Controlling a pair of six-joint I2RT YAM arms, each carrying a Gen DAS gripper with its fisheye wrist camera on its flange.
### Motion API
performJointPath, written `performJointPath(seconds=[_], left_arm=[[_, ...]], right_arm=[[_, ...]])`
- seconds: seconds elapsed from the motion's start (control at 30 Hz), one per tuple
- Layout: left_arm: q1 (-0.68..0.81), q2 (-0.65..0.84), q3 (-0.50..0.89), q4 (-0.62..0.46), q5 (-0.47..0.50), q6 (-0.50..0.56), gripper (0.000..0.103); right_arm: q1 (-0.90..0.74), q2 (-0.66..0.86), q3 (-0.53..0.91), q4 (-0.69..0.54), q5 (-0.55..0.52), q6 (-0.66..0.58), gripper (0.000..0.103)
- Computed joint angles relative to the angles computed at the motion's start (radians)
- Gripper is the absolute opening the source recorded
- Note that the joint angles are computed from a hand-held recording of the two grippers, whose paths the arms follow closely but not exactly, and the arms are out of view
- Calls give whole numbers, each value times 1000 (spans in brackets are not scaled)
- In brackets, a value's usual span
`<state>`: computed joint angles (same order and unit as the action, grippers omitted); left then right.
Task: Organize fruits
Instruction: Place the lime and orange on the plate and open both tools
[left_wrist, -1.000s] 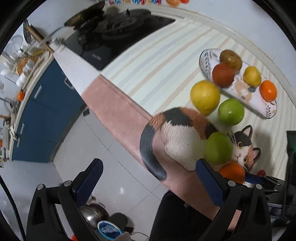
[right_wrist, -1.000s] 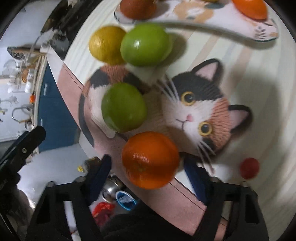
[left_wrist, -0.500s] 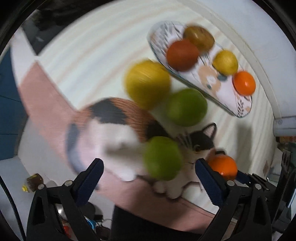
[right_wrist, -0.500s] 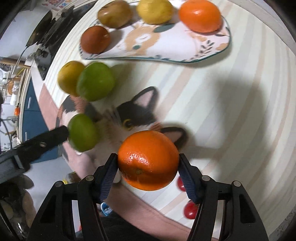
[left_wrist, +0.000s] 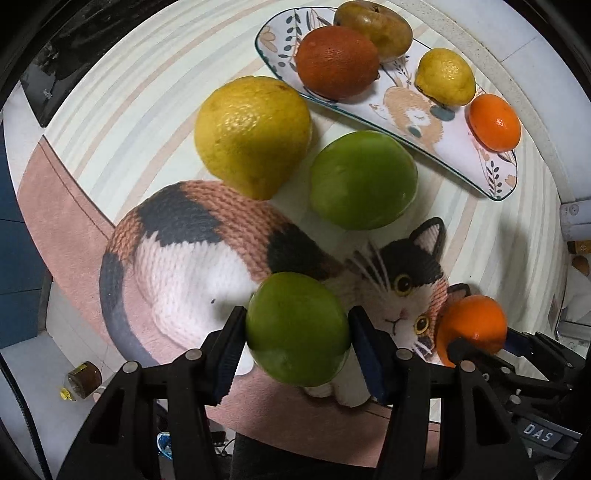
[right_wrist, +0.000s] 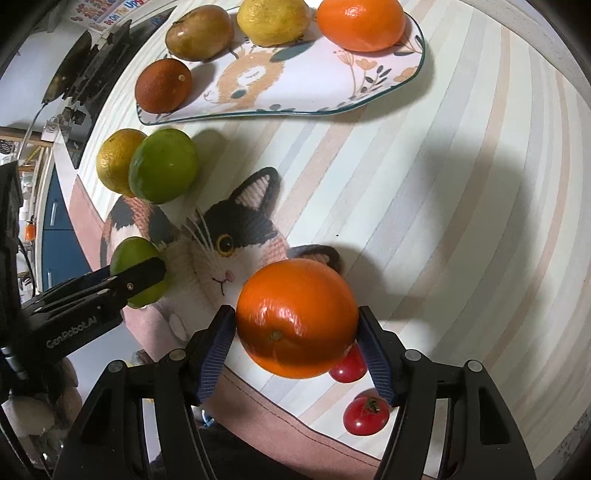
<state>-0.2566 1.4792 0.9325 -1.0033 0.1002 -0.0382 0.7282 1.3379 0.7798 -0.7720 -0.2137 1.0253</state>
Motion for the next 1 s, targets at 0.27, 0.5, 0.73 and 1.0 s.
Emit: performJointPath(seconds=[0.27,0.5,0.73,1.0], left_arm=[[-6,-26,3,-18,-4,4,53],[12,-45,233,-173,66,50,53],[62,236,681,-228,66,116,53],[93,703,1145,-337,26,129,53]], right_arm=[[33,2,10,-15,54,13,68],[-10,-62,40,-50,77,-1,67],[-185,-9,182,-60,83,-113,67],[-299,213,332,-39,75,-210,67]])
